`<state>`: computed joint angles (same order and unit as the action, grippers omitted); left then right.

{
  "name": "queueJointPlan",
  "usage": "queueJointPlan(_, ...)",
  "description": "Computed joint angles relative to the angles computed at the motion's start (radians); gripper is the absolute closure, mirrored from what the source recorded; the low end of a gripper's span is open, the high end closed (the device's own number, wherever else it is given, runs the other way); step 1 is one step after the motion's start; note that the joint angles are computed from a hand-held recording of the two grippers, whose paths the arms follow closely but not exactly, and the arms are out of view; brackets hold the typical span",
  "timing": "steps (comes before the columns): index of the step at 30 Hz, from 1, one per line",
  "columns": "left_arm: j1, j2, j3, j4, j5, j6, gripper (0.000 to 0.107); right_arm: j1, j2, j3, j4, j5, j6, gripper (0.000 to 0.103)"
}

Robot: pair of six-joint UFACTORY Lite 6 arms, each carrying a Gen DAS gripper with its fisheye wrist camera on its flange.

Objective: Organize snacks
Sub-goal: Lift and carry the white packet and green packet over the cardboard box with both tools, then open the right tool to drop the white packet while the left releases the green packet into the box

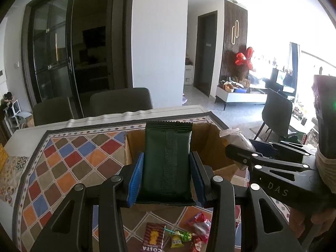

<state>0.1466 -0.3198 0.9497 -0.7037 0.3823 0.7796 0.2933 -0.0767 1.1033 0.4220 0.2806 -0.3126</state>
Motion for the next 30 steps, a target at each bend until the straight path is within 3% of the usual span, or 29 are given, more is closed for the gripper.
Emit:
queueJointPlan(11,-0.007,0.33,0.257,0.066,0.036,-0.076,0.064,-0.01,0.358,0.354,-0.115,0.118,0.094,0.068)
queueJointPlan(19,-0.033,0.497,0.387,0.161,0.044,-0.173,0.063,-0.013,0.499,0.488,-0.153,0.166,0.159,0.068)
queueJointPlan(23,-0.046,0.521,0.406,0.253,0.035,-0.263,0.056,-0.011,0.529,0.507,-0.203,0.158,0.206,0.066)
queueJointPlan(24,-0.046,0.518,0.402,0.265,0.031,-0.272,0.053,-0.006,0.529,0.504,-0.255,0.149,0.255,0.058)
queueJointPlan(26,-0.047,0.494,0.377,0.271,0.023,-0.278,0.05,-0.001,0.522,0.495,-0.323,0.141,0.325,0.053)
queueJointPlan(30,-0.047,0.413,0.301,0.261,-0.005,-0.257,0.05,-0.011,0.464,0.426,-0.307,0.118,0.317,0.053)
